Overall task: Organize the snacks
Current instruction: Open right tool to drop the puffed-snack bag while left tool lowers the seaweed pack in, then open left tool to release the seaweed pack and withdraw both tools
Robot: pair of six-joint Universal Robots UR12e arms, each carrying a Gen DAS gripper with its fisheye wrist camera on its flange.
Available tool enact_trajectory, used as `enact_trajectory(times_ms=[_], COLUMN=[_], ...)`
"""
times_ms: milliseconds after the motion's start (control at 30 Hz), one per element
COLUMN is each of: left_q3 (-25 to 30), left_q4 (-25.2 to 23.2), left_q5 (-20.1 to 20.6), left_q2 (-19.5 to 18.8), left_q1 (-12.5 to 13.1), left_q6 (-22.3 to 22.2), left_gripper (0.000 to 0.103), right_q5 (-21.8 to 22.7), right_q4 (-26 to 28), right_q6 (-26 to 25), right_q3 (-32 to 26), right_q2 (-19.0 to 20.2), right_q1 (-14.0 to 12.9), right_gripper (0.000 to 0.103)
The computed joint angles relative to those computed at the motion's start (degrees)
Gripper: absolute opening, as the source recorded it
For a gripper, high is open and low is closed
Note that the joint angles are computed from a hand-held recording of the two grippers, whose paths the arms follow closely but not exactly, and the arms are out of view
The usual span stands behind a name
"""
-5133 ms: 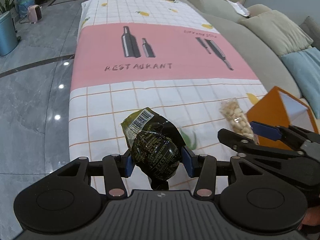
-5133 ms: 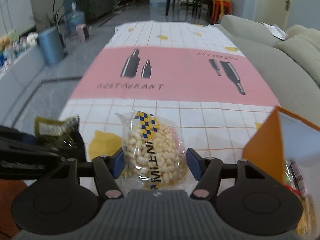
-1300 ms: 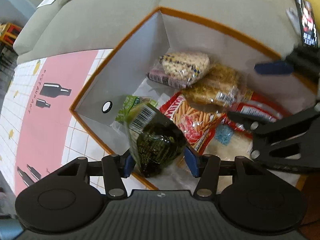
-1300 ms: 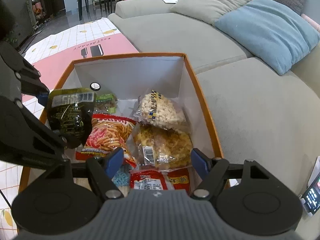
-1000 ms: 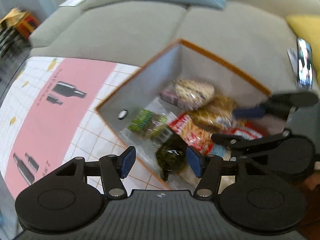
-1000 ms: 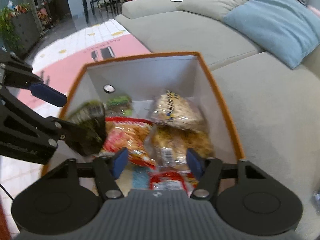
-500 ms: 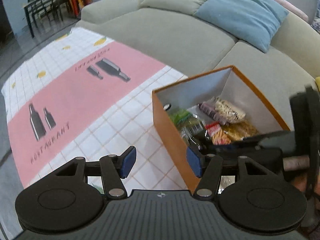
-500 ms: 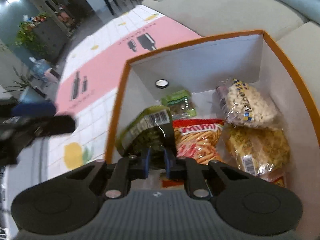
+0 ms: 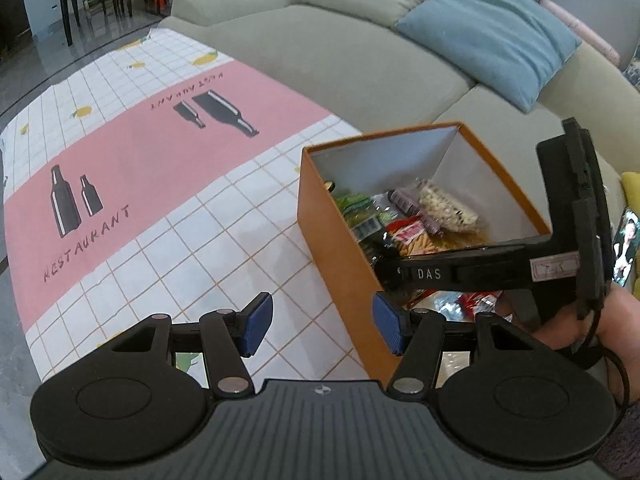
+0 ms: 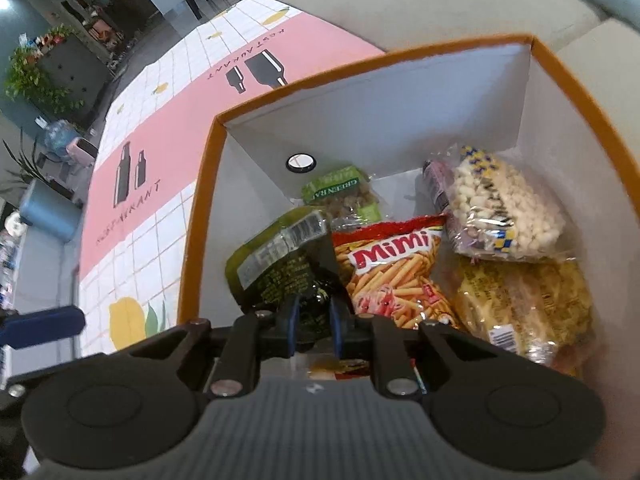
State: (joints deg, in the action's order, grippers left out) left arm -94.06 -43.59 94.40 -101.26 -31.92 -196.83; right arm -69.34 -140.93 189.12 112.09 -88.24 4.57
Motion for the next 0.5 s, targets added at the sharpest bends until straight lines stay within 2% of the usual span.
enact_trajectory(times_ms=[133,233,400,500], left_q3=[-1.54,-2.75,-4.68,-6.25], left_q4=[3.83,7.03,12.30,15.53], left_q5=[2.04,4.73,11.22,14.47], left_q2=[1.16,2.20,3.98,5.20], left_q1=[-0.72,-1.69,-3.99,-5.22], left_q6=[-0.25,-0.34,0.93,1.33], left_gripper=[0.068,0.068,0.068,0.068], right_q5=[-0.56,-1.38,-1.65,-1.55], right_q4=[-2.90,-5.29,-7.09,-8.50], right_q6=[-0.72,-1.68,-4.52,-4.38], right_q3=[1.13,3.05,5.15,6.49], right_q2=[-2.75,-6.09,-10.85,-13.49], right_q1=[0.42,0.62,0.88,1.11], right_gripper=[0.020,0.035,0.040,0.052])
